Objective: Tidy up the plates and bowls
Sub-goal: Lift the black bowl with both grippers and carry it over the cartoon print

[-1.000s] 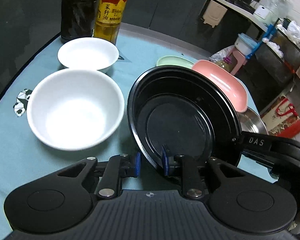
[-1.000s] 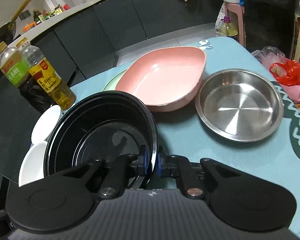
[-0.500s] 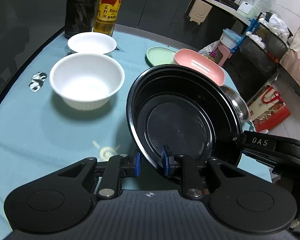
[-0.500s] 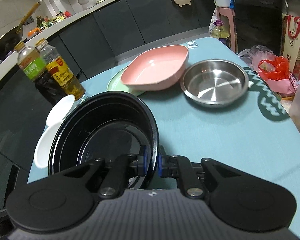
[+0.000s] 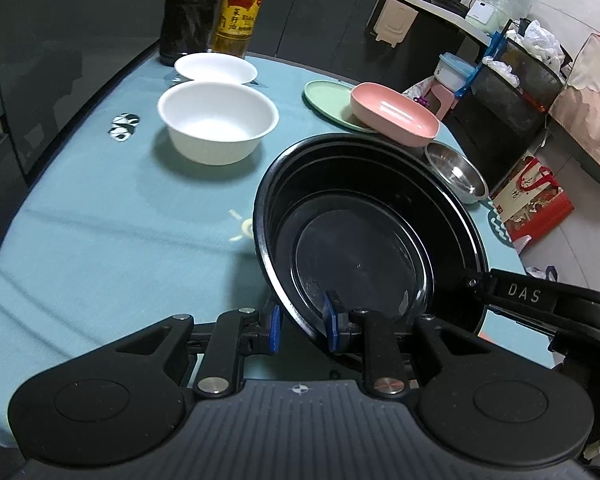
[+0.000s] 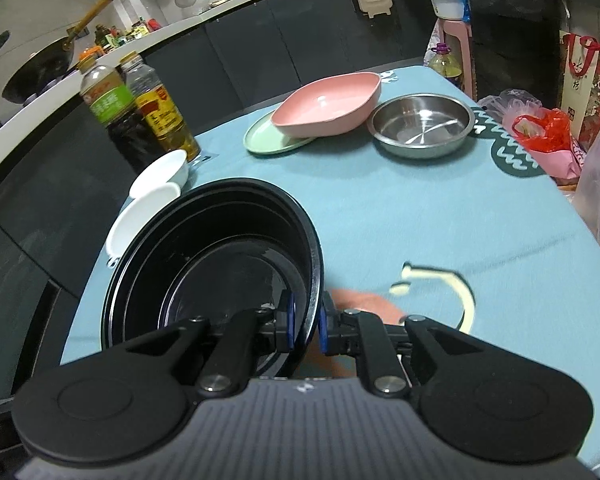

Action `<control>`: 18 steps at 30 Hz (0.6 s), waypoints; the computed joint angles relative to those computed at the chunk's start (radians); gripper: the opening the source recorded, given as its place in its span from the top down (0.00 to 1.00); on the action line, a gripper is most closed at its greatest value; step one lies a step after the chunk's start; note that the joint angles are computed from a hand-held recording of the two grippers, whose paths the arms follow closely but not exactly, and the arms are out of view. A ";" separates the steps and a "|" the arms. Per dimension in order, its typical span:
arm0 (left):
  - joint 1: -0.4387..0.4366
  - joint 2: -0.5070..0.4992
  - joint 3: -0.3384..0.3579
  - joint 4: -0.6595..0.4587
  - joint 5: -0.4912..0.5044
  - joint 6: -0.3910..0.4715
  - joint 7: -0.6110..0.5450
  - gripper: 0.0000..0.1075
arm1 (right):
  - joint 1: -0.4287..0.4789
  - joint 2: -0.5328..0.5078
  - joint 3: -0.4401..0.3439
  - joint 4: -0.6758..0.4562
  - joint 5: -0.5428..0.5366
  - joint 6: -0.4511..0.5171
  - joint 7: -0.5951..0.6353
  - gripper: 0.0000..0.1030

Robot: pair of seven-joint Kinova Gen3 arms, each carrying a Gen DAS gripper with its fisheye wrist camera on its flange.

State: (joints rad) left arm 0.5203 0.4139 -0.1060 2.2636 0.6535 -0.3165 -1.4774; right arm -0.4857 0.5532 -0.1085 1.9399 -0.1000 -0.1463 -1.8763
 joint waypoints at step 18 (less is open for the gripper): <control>0.000 0.008 0.009 0.013 0.009 0.022 -0.008 0.81 | -0.007 0.002 -0.008 0.034 -0.001 -0.010 -0.006 0.86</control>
